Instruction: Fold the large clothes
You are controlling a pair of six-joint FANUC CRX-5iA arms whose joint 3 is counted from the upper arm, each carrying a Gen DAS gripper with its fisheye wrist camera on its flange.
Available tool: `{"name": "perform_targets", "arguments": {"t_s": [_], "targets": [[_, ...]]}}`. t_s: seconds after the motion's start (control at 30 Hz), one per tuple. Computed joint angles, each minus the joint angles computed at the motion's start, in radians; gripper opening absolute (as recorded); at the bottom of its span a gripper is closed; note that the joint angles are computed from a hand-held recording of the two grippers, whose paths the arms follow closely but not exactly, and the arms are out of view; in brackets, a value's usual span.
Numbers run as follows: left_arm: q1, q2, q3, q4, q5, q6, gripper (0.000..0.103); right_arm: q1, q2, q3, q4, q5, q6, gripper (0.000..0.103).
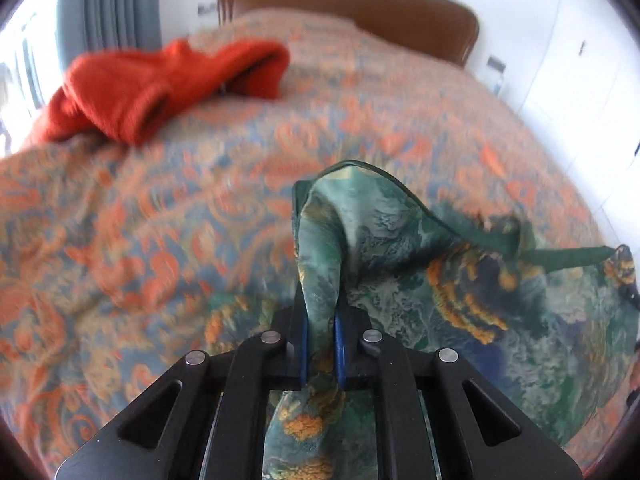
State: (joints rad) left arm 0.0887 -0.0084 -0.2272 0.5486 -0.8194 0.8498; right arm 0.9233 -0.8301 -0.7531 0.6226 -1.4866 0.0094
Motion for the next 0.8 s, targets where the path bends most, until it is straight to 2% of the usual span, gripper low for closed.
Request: {"name": "perform_targets", "arguments": {"t_s": [0.03,0.1,0.2,0.27,0.37,0.47,0.57,0.67,0.8], "targets": [[-0.007,-0.018,-0.020,0.017,0.046,-0.018,0.008,0.046,0.001,-0.003,0.067,-0.036,-0.010,0.013],[-0.038,-0.045,-0.054,0.009,0.163,-0.021,0.008,0.079,0.018,-0.004,0.161,-0.061,-0.013,0.013],[-0.078,-0.021,-0.061,-0.096,0.281,0.053,0.009,0.033,0.064,-0.012,0.243,-0.031,-0.016,0.013],[-0.080,0.016,-0.052,-0.166,0.284,0.109,0.009,-0.050,0.098,-0.028,0.238,0.041,0.015,0.013],[-0.082,0.055,-0.073,-0.252,0.308,0.161,0.011,-0.157,0.149,-0.053,0.155,0.152,0.063,0.013],[-0.082,0.059,-0.126,-0.221,0.362,0.123,0.013,-0.201,0.175,-0.098,0.107,0.234,0.081,0.013],[-0.081,0.073,-0.145,-0.166,0.386,0.077,0.015,-0.217,0.174,-0.150,0.113,0.305,0.047,0.014],[-0.076,0.092,-0.170,-0.058,0.386,0.006,0.017,-0.256,0.129,-0.212,0.115,0.399,0.006,0.016],[-0.089,0.097,-0.221,0.045,0.443,-0.085,0.018,-0.276,0.065,-0.306,0.164,0.503,-0.101,0.016]]}}
